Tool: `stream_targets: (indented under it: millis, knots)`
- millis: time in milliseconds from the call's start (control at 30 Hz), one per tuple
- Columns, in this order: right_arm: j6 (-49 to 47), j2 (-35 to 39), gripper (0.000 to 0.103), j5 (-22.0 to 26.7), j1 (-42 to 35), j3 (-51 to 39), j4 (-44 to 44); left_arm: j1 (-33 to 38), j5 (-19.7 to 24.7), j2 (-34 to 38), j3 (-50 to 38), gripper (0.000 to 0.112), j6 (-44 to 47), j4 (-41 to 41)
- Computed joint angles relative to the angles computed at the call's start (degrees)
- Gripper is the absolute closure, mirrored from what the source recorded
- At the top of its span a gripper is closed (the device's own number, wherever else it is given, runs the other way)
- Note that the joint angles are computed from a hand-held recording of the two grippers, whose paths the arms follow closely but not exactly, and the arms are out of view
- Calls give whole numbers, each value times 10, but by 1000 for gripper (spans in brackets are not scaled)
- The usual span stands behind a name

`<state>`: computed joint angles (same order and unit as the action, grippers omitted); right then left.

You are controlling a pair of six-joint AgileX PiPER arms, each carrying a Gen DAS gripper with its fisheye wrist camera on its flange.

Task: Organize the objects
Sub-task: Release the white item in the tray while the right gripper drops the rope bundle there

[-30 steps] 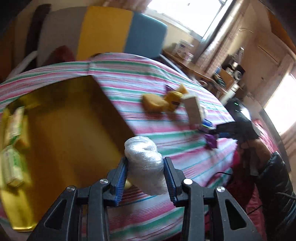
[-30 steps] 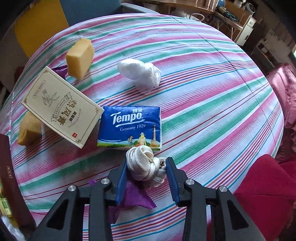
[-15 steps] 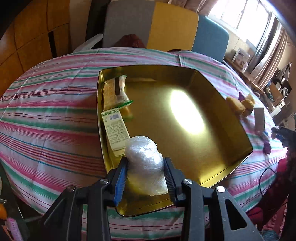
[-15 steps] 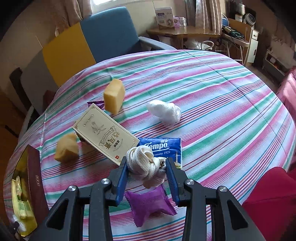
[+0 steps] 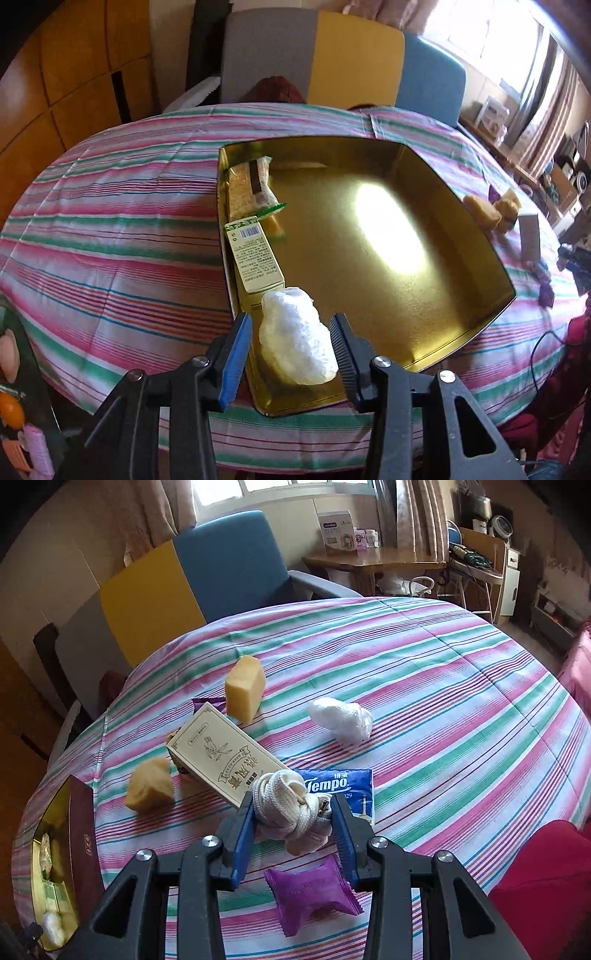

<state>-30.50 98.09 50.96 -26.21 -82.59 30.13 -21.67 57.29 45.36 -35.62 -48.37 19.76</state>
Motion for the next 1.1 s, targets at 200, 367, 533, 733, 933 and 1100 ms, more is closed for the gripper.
stream_targets:
  millis: [200,367,533,733,933,1100]
  knots:
    - [-42,-54,63,36,23,27,45,-60,40,-44,-4,68,-110,69]
    - [-60,-113,63,82,149,46,64,15,30,-73,1,68,-64,36]
    - [-8,-98,63,113,340,39,51,120,12,-109,21,68,27,-32]
    - [116,19,63,100,538,-26,9,237,-8,-137,40,68,150,-126]
    - [230,142,60,104,622,-135,-22,412,-15,-140,55,68,357,-274]
    - [243,195,51,106,635,-186,6,488,-8,-136,64,68,445,-335]
